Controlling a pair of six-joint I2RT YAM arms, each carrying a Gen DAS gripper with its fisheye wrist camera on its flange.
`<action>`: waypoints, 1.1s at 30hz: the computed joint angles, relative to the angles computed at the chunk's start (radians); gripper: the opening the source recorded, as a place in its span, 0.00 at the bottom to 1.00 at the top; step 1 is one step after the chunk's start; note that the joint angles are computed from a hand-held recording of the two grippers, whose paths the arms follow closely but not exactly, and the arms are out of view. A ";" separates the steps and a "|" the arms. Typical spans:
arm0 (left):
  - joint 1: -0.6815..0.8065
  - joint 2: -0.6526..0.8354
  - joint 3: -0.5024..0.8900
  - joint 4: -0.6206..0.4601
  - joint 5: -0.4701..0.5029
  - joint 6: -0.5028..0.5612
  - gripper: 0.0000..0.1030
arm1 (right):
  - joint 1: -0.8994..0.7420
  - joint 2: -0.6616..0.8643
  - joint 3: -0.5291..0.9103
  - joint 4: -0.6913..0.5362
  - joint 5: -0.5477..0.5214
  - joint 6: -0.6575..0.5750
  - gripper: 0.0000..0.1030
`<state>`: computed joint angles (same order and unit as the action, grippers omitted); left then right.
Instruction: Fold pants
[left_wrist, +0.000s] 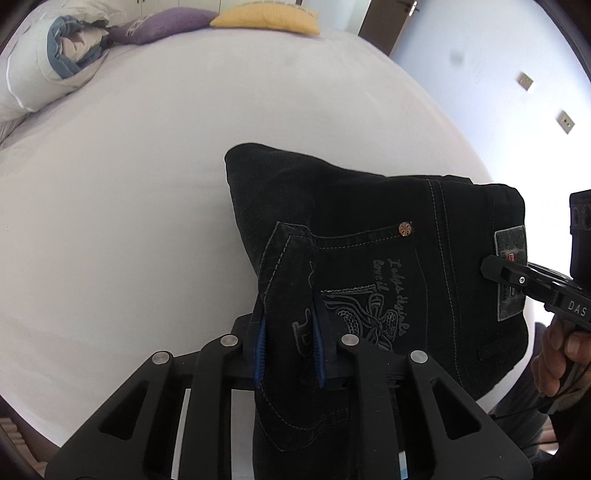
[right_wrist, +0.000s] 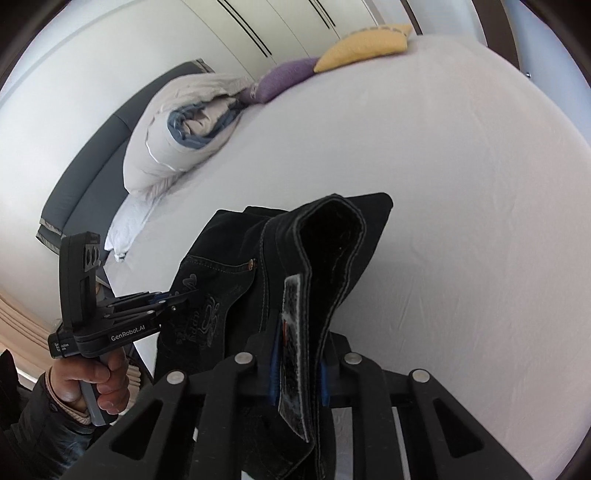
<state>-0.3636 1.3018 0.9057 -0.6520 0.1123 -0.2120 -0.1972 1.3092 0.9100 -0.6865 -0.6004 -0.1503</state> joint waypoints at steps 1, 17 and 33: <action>-0.004 0.009 0.029 -0.003 -0.001 -0.003 0.18 | -0.014 0.008 0.031 -0.014 -0.013 -0.011 0.17; -0.112 0.690 0.647 0.050 -0.054 -0.077 0.19 | -0.159 0.638 0.691 -0.124 0.027 -0.092 0.18; -0.345 0.183 0.106 0.500 -0.601 -0.206 1.00 | -0.383 0.160 0.215 0.196 -0.005 -0.040 0.88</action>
<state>-0.7082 1.4847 1.0115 -0.1517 -0.4891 -0.4181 -0.5798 1.4692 1.1250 -0.4906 -0.6054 -0.1905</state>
